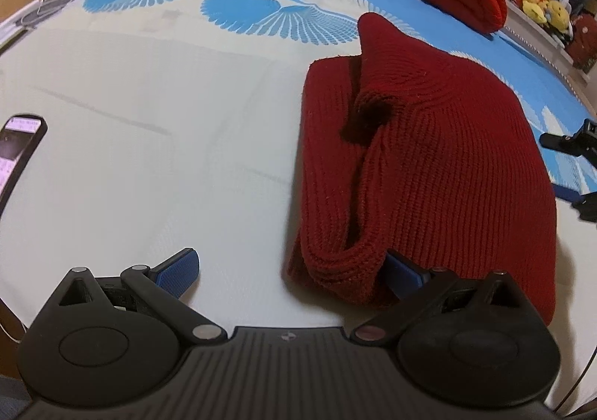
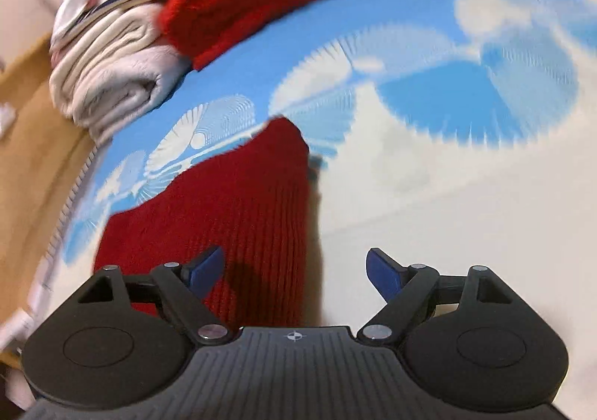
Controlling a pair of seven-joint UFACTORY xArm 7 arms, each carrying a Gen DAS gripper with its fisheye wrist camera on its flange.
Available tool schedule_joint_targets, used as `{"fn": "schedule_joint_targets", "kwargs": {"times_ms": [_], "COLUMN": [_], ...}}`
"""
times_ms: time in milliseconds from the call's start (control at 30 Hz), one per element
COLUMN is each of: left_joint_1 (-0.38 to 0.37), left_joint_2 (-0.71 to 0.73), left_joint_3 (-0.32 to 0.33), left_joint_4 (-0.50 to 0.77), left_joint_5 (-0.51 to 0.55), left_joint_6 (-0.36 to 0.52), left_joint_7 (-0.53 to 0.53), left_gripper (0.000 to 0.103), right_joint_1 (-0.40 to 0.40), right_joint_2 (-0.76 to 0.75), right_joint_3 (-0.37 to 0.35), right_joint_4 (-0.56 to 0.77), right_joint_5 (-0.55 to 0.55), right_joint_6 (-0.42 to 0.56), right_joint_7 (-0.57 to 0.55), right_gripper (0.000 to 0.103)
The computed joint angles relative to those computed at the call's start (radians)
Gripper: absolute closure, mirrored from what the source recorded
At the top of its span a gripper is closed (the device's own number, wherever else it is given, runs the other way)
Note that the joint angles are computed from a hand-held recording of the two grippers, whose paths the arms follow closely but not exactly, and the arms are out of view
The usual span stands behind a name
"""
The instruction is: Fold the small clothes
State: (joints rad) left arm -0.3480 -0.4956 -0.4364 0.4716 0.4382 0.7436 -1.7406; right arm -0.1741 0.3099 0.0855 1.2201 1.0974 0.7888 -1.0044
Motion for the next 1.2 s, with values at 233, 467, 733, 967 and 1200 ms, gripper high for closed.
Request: {"fn": "schedule_joint_targets", "kwargs": {"times_ms": [233, 467, 733, 967, 1200], "left_joint_1": [0.040, 0.145, 0.151, 0.159, 0.266], "left_joint_2": [-0.032, 0.014, 0.111, 0.143, 0.307], "left_joint_3": [0.024, -0.036, -0.071, 0.119, 0.180], "left_joint_4": [-0.114, -0.092, 0.062, 0.063, 0.180], "left_joint_5": [-0.041, -0.079, 0.094, 0.115, 0.250], "left_joint_6": [-0.366, -0.370, -0.149, -0.240, -0.403], "left_joint_7": [-0.054, -0.100, -0.100, 0.048, 0.242], "left_gripper": [0.000, 0.001, 0.032, 0.029, 0.016], "right_joint_1": [-0.001, -0.008, 0.033, 0.018, -0.035], "right_joint_2": [0.057, 0.149, -0.016, -0.098, -0.259], "right_joint_3": [0.023, 0.043, 0.062, -0.032, -0.135], "right_joint_4": [0.064, 0.135, -0.054, -0.152, -0.351], "right_joint_5": [0.033, 0.007, 0.137, 0.106, 0.050], "right_joint_6": [0.081, 0.142, -0.032, 0.056, 0.230], "right_joint_7": [-0.022, 0.133, -0.116, -0.043, 0.065], "right_gripper": [0.008, 0.004, 0.041, 0.042, 0.043]}}
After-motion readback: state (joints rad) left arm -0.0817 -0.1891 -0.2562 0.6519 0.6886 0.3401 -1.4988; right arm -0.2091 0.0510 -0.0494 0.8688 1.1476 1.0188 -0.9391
